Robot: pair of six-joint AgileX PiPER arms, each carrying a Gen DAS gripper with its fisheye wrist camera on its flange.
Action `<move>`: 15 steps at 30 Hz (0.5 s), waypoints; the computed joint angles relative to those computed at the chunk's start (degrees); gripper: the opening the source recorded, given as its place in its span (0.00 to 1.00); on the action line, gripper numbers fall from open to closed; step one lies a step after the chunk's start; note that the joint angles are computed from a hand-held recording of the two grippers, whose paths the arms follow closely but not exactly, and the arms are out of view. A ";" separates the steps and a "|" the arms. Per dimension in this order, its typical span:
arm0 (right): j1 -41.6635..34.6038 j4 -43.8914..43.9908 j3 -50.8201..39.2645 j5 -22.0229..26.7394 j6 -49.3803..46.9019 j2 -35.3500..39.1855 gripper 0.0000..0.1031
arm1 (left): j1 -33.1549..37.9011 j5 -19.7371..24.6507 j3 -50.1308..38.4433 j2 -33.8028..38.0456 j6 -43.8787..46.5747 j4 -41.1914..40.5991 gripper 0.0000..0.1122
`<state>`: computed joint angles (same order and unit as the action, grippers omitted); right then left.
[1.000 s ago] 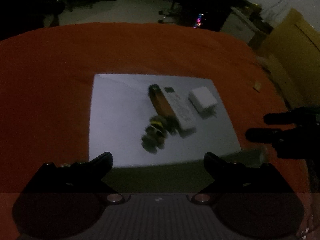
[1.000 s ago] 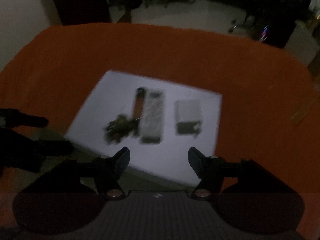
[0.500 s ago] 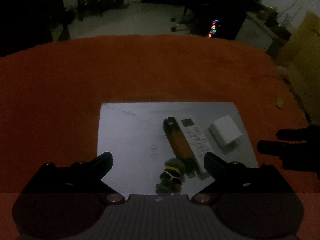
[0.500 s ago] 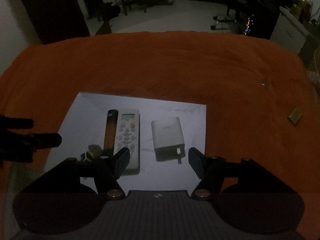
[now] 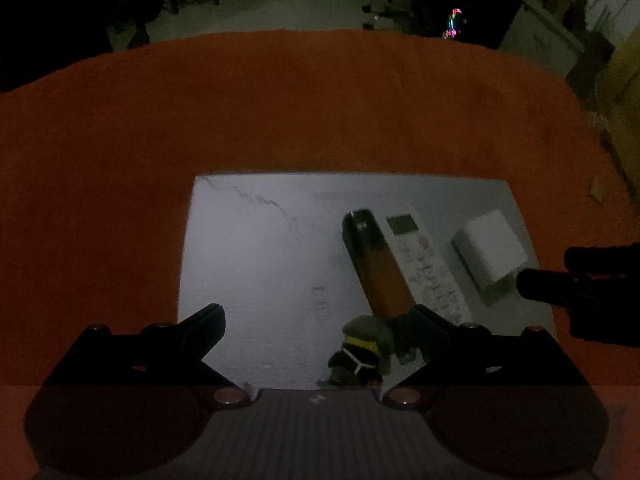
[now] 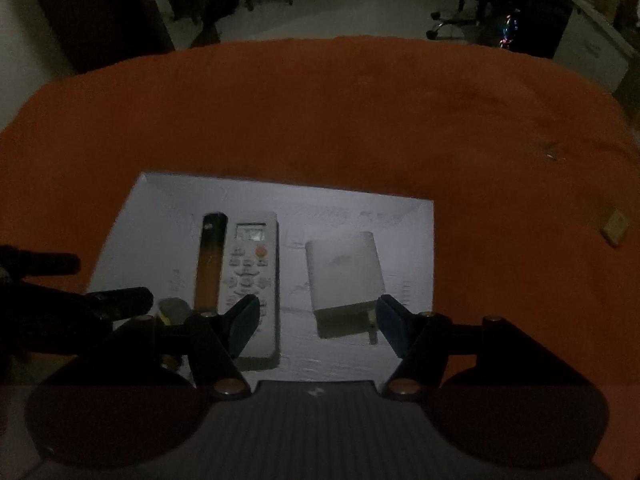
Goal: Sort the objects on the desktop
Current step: 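Move the left tool to the figurine while the right tool approaches the white charger, then close the left tool on the figurine while the right tool grasps the white charger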
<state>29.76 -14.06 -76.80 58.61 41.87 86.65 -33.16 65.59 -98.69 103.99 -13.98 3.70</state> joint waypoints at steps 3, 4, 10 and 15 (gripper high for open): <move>0.95 -3.70 -0.09 0.71 2.30 1.71 0.63 | -0.56 -0.28 1.02 0.27 1.21 0.79 0.88; 0.66 -3.88 0.09 0.39 1.98 2.10 0.63 | -0.41 -0.11 1.12 0.39 1.96 0.23 0.87; -0.78 -4.41 -1.50 1.56 -0.64 4.65 0.63 | -0.56 0.03 2.74 0.23 7.64 -0.84 0.87; -1.59 -2.83 -2.54 0.62 -2.66 5.76 0.63 | -0.81 -0.33 3.91 0.44 12.43 -1.93 0.87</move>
<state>28.17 -16.89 -79.35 59.22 39.20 92.41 -33.98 65.26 -94.78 104.43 -1.55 1.76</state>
